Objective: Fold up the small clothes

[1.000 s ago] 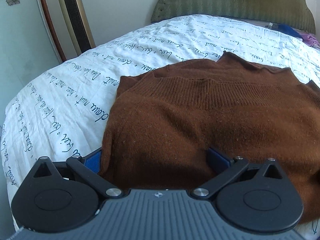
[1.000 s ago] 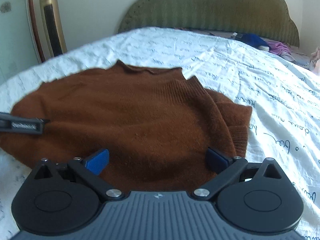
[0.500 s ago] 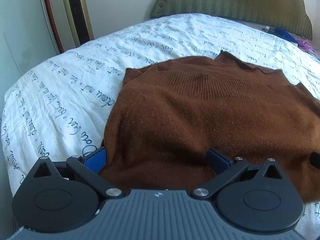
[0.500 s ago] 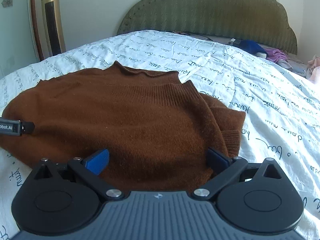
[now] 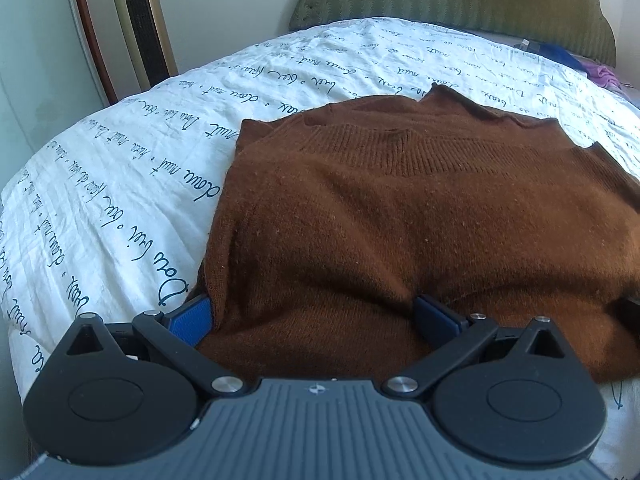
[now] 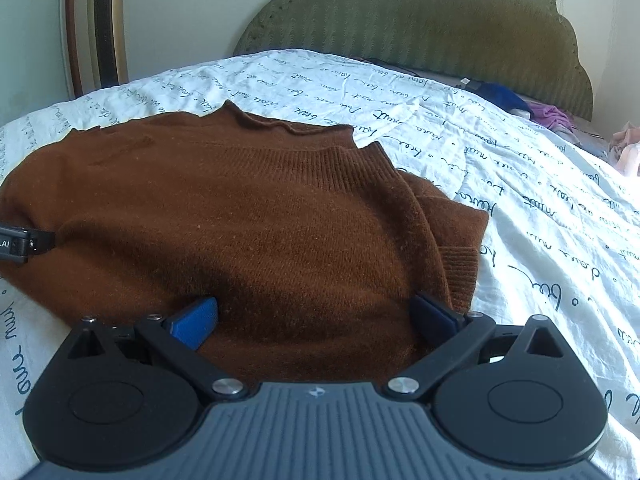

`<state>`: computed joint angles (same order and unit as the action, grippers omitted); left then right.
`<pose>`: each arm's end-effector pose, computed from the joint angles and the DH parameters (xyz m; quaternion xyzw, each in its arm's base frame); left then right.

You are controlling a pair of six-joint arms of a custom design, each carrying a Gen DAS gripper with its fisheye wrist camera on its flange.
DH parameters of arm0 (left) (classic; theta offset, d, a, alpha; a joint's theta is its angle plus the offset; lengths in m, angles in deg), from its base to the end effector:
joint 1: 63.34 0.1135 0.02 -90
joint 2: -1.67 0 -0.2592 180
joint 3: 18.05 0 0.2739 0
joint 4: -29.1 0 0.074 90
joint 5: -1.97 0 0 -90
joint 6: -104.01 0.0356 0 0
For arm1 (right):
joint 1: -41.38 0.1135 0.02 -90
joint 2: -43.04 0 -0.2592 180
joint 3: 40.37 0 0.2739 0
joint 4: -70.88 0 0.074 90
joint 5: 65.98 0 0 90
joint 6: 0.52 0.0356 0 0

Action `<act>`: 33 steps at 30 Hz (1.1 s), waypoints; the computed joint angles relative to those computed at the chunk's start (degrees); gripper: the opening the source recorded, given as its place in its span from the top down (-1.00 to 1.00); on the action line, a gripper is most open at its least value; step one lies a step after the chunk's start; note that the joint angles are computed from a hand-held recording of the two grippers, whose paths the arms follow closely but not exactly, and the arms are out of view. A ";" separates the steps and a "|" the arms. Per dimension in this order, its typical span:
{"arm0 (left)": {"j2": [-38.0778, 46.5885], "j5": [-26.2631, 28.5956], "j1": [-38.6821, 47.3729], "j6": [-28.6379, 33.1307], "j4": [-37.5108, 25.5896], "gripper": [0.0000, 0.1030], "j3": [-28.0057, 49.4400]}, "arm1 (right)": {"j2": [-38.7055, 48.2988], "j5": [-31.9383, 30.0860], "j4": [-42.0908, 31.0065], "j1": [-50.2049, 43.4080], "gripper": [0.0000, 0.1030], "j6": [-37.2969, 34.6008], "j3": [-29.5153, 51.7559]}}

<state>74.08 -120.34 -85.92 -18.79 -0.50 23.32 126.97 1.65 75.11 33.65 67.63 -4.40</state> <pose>0.2173 -0.0697 0.1286 -0.1530 0.9192 0.1252 0.3406 0.2528 -0.0206 0.0939 -0.1865 0.8859 0.0741 0.4182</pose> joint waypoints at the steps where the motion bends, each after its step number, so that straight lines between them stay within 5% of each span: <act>1: -0.14 0.55 0.34 0.22 -0.19 -1.00 0.07 | -0.26 0.42 -0.43 0.30 -1.00 0.27 0.10; 15: -3.13 6.90 4.46 6.69 0.94 -1.00 -1.09 | -4.03 6.47 -4.93 4.72 -1.00 5.35 0.58; 20: -12.77 36.56 31.16 25.88 0.05 -1.00 -1.19 | -13.97 4.65 -7.61 9.44 -1.00 8.29 -3.39; 25: 13.80 64.89 53.85 45.68 -12.19 -1.00 19.58 | -22.92 9.58 -5.44 26.88 -1.00 15.29 -8.72; 28: 28.27 75.02 57.66 52.15 -22.52 -1.00 31.89 | -20.74 20.38 -0.79 41.71 -1.00 17.28 -9.09; 33: 40.90 80.52 56.16 53.81 -28.41 -1.00 44.50 | -10.14 36.08 6.92 60.94 -1.00 16.16 -6.19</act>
<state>114.98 -39.83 -29.76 35.02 -28.91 67.82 116.84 37.73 82.03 94.59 83.79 -10.59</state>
